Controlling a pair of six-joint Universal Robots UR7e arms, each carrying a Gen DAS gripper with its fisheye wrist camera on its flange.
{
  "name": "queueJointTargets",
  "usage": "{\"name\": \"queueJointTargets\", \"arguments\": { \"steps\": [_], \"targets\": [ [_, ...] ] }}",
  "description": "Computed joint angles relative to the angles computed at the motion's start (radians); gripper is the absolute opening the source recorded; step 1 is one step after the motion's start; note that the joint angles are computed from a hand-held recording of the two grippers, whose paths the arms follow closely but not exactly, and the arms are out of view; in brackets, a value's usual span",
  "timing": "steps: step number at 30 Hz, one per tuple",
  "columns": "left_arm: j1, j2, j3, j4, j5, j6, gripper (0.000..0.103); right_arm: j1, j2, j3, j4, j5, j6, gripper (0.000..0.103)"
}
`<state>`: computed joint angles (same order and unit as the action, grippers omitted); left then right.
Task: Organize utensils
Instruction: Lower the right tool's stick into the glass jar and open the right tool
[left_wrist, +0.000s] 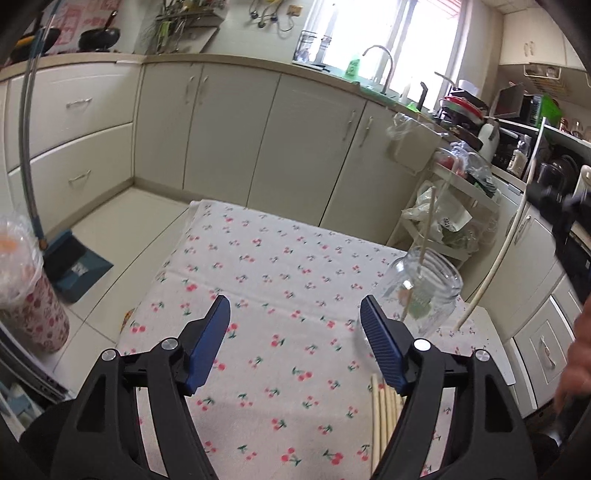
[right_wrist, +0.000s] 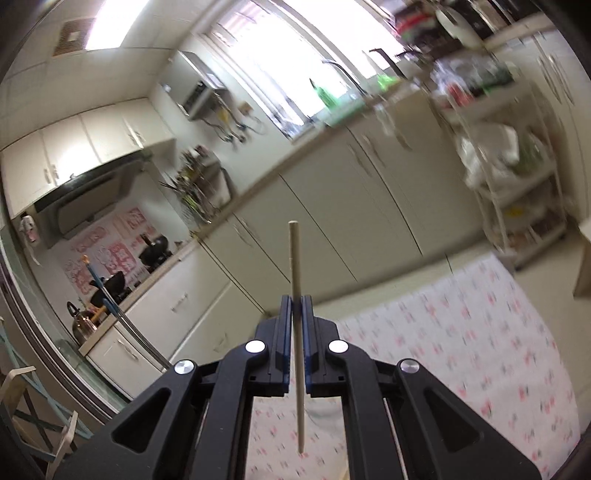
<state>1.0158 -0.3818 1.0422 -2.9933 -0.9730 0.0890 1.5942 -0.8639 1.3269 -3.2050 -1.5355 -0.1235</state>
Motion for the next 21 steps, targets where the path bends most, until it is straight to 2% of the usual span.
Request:
{"name": "queueJointTargets", "arguments": {
  "steps": [9, 16, 21],
  "targets": [
    [0.015, -0.005, -0.004, 0.022, -0.002, -0.043, 0.07, 0.026, 0.057, -0.101, 0.006, -0.062, -0.1, 0.006],
    [0.015, -0.005, -0.005, 0.034, -0.011, -0.049, 0.07, 0.035, 0.08, -0.128, 0.012, -0.099, -0.159, 0.006],
    [0.012, -0.007, 0.001, 0.041, -0.013, -0.052, 0.07, 0.029, 0.11, -0.158, 0.086, -0.148, -0.188, 0.006]
  ]
}}
